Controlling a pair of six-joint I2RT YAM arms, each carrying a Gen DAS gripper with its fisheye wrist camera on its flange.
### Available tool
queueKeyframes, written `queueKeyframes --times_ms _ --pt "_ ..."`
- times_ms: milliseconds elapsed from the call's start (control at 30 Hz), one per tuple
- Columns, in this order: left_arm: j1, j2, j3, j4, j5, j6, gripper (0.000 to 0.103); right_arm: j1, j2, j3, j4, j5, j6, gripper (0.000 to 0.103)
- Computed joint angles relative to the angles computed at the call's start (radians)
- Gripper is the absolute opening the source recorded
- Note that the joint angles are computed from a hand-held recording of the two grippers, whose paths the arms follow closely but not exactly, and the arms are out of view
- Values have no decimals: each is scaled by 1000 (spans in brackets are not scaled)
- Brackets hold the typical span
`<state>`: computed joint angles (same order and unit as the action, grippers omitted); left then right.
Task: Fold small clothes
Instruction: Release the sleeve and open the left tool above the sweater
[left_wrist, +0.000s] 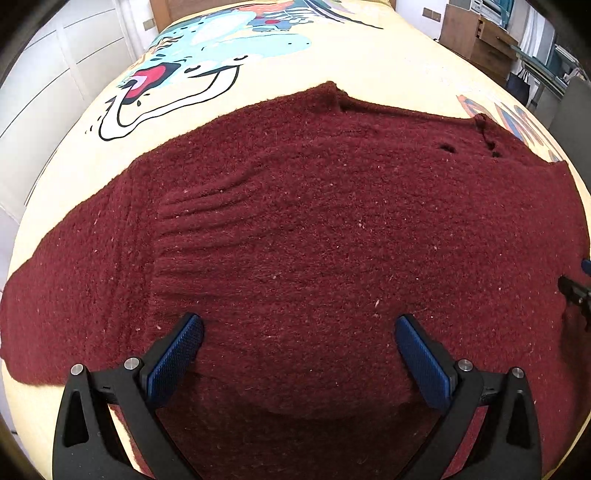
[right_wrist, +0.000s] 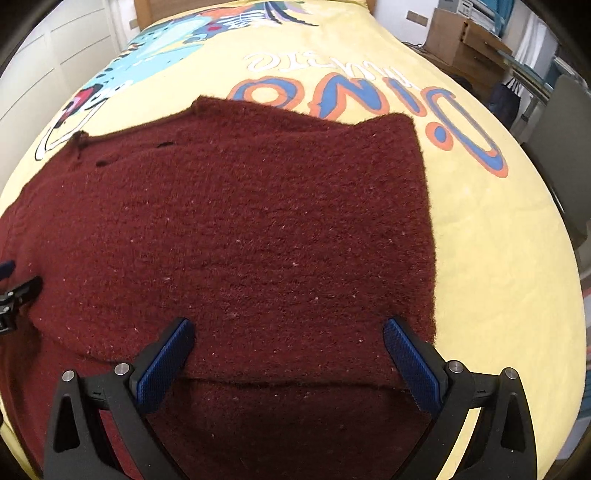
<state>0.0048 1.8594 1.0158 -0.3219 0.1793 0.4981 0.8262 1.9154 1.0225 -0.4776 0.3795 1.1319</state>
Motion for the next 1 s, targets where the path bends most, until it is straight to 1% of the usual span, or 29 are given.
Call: queueKeyframes --times_ms 167,267,367,467,500,633,733,800,933,1000 --pt "2 -5 -20 29 8 2 102 12 4 -13 32 11 18 103" --pt "0 -25 -51 50 6 -2 102 22 23 3 22 39 29 103" --pt "-1 -28 -51 40 2 1 102 29 35 19 8 46 41 103" --pt "-4 -20 -11 -21 -3 0 102 23 18 32 -25 20 27 102" --pt "1 -25 5 -59 7 11 102 24 4 32 -37 11 25 102" --pt "47 -68 18 -121 44 47 102 62 -71 36 -114 9 59 102" --pt "121 -75 71 -220 100 62 102 100 -115 45 -179 -9 83 102" --pt "170 -80 110 -281 111 85 102 133 -141 52 -225 -13 110 102" --pt "302 -106 167 -336 154 142 102 211 -181 80 -319 11 180 102" --pt "369 -78 227 -372 161 150 102 251 -184 105 -373 27 226 102"
